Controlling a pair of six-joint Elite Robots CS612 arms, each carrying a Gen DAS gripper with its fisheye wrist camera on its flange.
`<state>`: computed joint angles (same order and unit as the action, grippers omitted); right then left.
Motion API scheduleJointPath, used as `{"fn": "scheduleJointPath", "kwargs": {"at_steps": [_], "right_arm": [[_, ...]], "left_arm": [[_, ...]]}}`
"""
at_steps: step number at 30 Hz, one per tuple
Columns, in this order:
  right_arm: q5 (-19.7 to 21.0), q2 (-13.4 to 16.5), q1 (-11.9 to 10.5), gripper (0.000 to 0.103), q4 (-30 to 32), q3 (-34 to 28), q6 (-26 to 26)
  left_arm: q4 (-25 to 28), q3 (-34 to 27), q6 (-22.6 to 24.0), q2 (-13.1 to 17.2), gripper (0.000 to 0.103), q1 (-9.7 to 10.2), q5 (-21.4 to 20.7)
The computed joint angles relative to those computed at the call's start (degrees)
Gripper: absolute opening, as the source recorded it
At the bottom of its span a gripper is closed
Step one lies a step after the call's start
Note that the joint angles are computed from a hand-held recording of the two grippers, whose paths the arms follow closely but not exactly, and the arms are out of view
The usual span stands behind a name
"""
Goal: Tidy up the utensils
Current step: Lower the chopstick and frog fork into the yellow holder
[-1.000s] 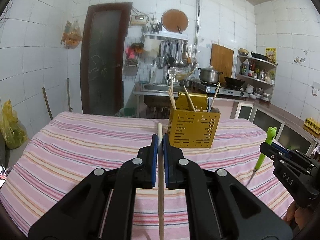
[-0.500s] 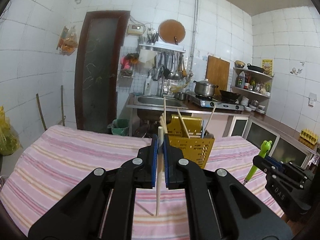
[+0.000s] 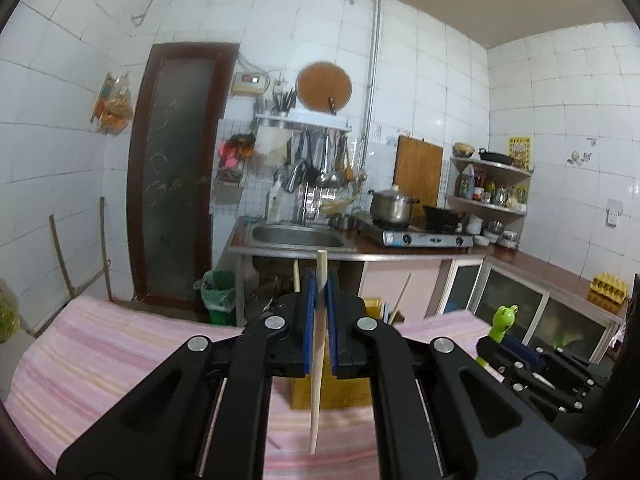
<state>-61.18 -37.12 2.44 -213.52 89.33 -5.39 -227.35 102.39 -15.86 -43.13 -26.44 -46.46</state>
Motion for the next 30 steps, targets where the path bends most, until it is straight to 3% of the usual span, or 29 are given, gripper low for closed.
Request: {"fn": "scheduleJointPath", "kwargs": {"at_steps": [9, 14, 24, 30], "right_arm": [[-1.1, 1.4, 1.2, 0.016, 1.0, -8.6, 4.0], [-1.0, 3.4, 2.1, 0.016, 4.0, -14.6, 5.5], [-1.5, 9.5, 3.3, 0.016, 10.5, -24.3, 4.7], [-1.6, 11.7, 3.4, 0.016, 16.0, -26.8, 3.5]], "left_arm": [[-0.2, -7.7, 4.0, 0.7, 0.004, 1.63, -1.2], [0.4, -13.5, 7.2, 3.4, 0.004, 2.78, -0.4], [5.3, -23.3, 5.9, 9.8, 0.004, 5.71, -1.5], [8.0, -22.9, 3.2, 10.4, 0.004, 6.73, -2.6]]}}
